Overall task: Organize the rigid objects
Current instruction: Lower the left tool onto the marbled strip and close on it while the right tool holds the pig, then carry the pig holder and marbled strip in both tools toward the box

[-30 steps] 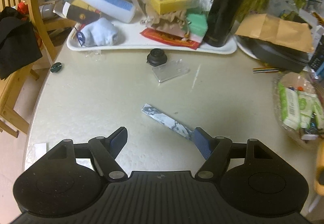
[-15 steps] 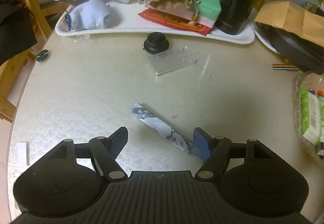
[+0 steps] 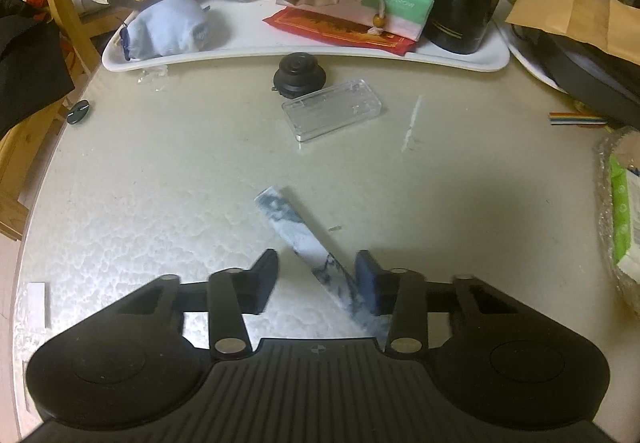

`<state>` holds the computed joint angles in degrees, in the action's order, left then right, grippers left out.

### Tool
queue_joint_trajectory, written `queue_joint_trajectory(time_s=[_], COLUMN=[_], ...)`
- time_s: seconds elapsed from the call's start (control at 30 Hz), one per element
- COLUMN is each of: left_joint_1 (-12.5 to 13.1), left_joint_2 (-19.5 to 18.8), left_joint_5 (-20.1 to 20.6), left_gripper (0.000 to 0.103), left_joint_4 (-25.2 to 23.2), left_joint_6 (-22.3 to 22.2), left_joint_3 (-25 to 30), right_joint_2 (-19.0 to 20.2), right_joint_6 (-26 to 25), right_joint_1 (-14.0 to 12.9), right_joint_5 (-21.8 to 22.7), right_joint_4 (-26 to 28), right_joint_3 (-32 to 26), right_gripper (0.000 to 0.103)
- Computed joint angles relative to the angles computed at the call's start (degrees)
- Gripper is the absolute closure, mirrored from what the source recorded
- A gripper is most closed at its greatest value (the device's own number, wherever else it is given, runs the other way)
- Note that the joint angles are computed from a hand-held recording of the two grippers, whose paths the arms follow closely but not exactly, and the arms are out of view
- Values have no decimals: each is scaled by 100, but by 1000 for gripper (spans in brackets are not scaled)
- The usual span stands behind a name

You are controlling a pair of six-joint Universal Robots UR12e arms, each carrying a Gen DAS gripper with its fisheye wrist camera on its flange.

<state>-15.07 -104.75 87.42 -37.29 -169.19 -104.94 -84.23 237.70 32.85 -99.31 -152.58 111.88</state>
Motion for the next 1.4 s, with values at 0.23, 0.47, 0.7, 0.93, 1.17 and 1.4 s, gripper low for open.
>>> queue_joint_trajectory(time_s=[0.23, 0.47, 0.7, 0.93, 1.17, 1.4], left_joint_1=[33, 114, 151, 239, 341, 461], left_joint_2=[28, 104, 235, 360, 553, 850], left_joint_5=[6, -230, -317, -428, -668, -1005], left_gripper=[88, 88, 88, 88, 88, 88], left_joint_4=[107, 50, 182, 201, 204, 165], left_joint_6=[35, 109, 265, 379, 516, 721], left_joint_3=[-51, -94, -158, -188, -273, -420], right_joint_2=[21, 54, 73, 93, 123, 157], right_joint_6=[-19, -38, -82, -166, -244, -276], right_joint_1=[6, 14, 38, 60, 80, 75], right_joint_5=[-21, -58, -134, -227, -284, -242], right_joint_4=[54, 202, 369, 500, 661, 718], right_joint_3=[-30, -93, -146, -207, -275, -317], right_gripper=[46, 46, 46, 46, 46, 46])
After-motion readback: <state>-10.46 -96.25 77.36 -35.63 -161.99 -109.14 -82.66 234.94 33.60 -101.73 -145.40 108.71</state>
